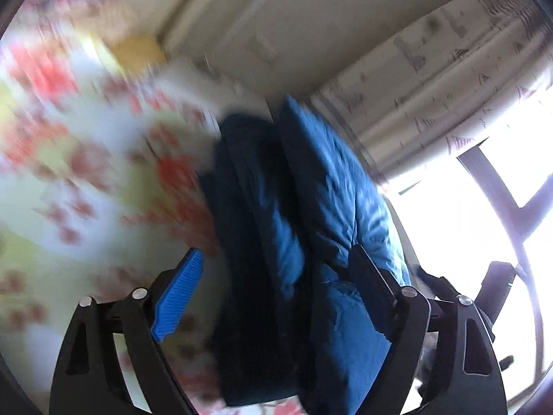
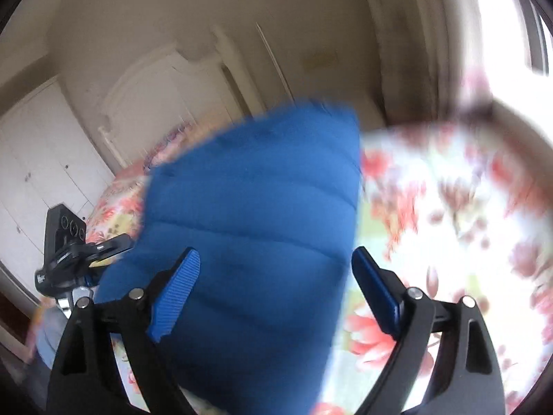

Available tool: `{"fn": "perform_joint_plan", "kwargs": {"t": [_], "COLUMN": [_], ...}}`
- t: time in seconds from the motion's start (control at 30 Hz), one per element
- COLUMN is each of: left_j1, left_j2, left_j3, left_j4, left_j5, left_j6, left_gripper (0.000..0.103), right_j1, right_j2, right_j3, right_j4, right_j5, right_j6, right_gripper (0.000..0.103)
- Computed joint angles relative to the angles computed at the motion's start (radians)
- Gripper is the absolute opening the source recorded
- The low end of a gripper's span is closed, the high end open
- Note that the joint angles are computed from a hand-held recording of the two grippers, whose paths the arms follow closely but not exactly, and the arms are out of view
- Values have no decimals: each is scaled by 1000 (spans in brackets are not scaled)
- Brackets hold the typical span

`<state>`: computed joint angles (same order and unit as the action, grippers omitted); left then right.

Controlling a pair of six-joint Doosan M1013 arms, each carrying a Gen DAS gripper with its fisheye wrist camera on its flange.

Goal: Fold large clothes
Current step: 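Grasp the folded jacket with both tools and lift it, then lower the folded jacket onto the bed and open both tools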

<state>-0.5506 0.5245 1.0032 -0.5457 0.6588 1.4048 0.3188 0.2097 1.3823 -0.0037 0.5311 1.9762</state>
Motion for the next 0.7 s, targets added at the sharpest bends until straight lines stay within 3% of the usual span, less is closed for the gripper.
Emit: {"fn": "perform_joint_plan", "kwargs": {"t": [0.07,0.2,0.27,0.33,0.43,0.5,0.6,0.7], "left_j1": [-16,-27,-43,-66,-99,-141,-197,-256], "left_j2": [-52,-152,-185,-237,-265,-283,-304,-305], "left_j3": [60,205,241,294,293,289,287,261], "left_j4": [174,456,621,805,1011,1164,1349,1512], "left_j5": [-101,-259,-269,-253,-164,-83,-8,33], "left_j6": [-133,-437,-580,-702,-778,-813,-891,-986], "left_gripper": [89,90,92,93,93,93,93,97], "right_j1": [64,182,242,283,283,268,271,265], "right_j2": [-6,64,155,209,193,119,-22,-128], "right_j3": [-7,-109,-212,-251,-244,-180,-30,54], "right_j4": [-129,-347,-444,-586,-538,-460,-563,-713], "right_j5": [-32,92,258,318,296,181,2,-40], "right_j6": [12,11,-32,-31,-27,-3,204,398], "right_gripper": [89,89,90,94,86,86,92,101]}}
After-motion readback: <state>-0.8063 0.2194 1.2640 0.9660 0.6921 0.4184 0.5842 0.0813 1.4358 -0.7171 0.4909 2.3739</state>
